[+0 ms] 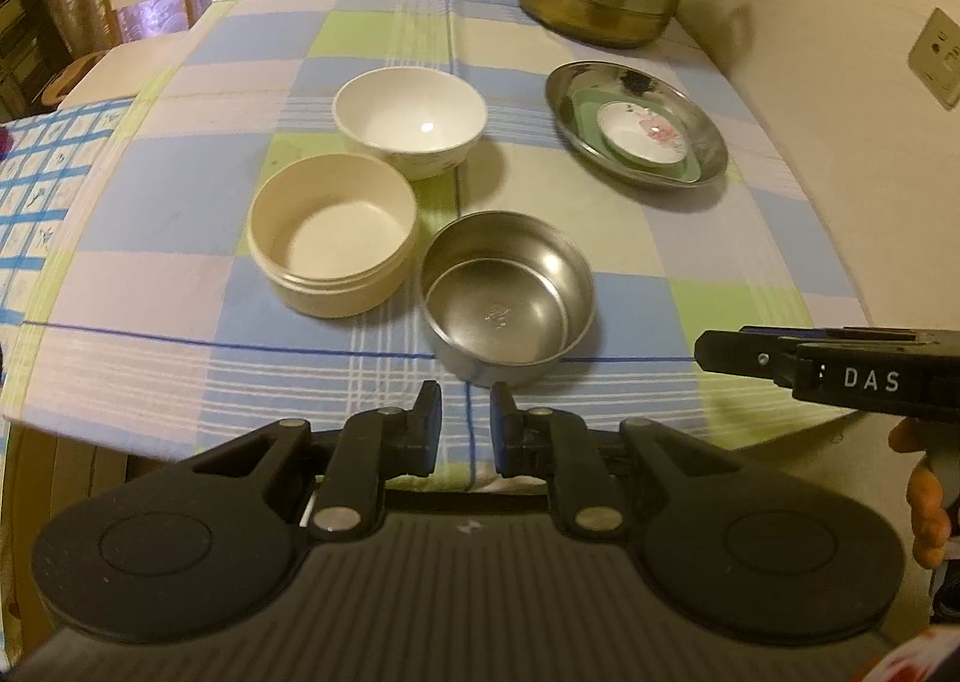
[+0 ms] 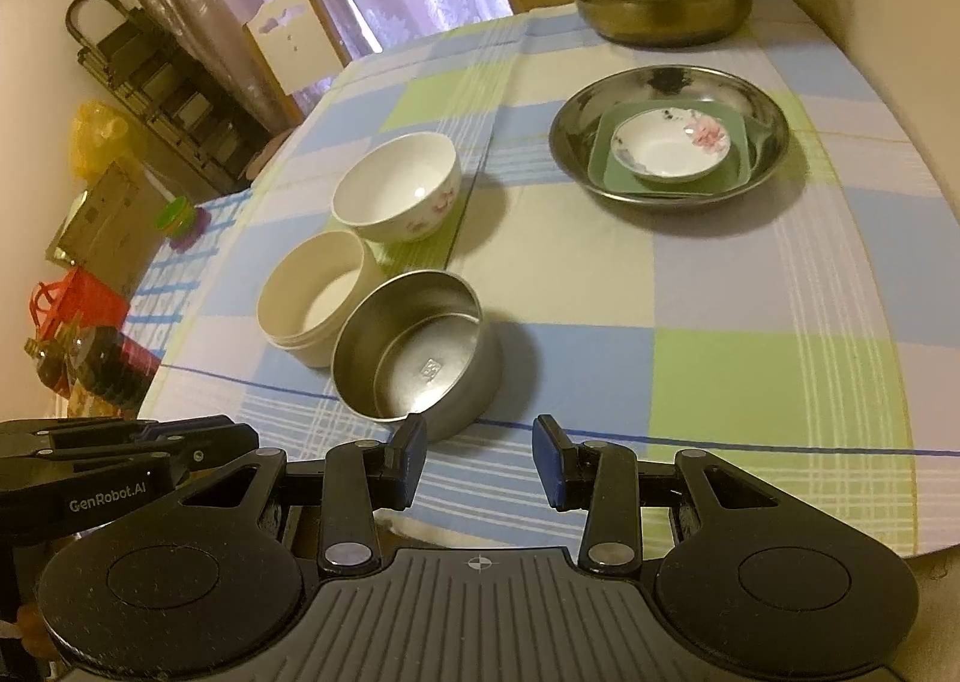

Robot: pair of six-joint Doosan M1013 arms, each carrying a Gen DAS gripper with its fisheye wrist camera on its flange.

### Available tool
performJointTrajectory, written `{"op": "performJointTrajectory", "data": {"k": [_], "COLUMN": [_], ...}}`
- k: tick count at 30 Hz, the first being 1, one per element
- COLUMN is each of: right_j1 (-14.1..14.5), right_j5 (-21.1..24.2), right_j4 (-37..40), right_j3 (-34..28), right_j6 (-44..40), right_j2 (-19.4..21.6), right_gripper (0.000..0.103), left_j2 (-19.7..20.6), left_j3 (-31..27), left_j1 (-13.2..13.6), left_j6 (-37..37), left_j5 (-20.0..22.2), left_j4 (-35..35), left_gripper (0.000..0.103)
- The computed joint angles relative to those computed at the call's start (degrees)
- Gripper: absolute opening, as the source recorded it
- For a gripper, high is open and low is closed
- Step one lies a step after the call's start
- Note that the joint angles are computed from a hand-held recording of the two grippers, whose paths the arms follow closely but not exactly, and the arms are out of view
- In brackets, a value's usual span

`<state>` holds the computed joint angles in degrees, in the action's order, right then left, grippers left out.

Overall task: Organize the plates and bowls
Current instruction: 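Move both grippers toward the cream plastic bowl beside the stainless bowl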

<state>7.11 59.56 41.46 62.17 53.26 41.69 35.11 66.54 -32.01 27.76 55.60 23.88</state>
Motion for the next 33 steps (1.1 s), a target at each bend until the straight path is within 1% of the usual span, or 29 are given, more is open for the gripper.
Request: {"op": "performJointTrajectory", "data": {"k": [13,21,26,33], "right_j1": [1.0,2.2,3.1,4.4], "right_j5": [0.1,0.8,1.1,1.1], "right_j4": [-0.9,-1.2,-1.6,-1.6], "right_j3": [-1.2,-3.6,-5.8,-8.8], "right_j6": [1.1,1.2,1.4,1.5], "right_j2": [0.9,2.4,3.7,5.5], "right_gripper": [0.040,0.040,0.040,0.040], "left_j2": [-0.6,-1.1,-1.2,-1.2], "left_j3": [1.7,2.9,3.4,3.9], "left_j1": [0.7,1.7,2.6,4.3], "left_j6": [-2.5,-4.8,-5.8,-6.3], "left_j5": [0.0,0.9,1.8,1.0], "left_j4": [0.6,1.9,3.0,4.8], "left_gripper": [0.014,0.014,0.014,0.015]}}
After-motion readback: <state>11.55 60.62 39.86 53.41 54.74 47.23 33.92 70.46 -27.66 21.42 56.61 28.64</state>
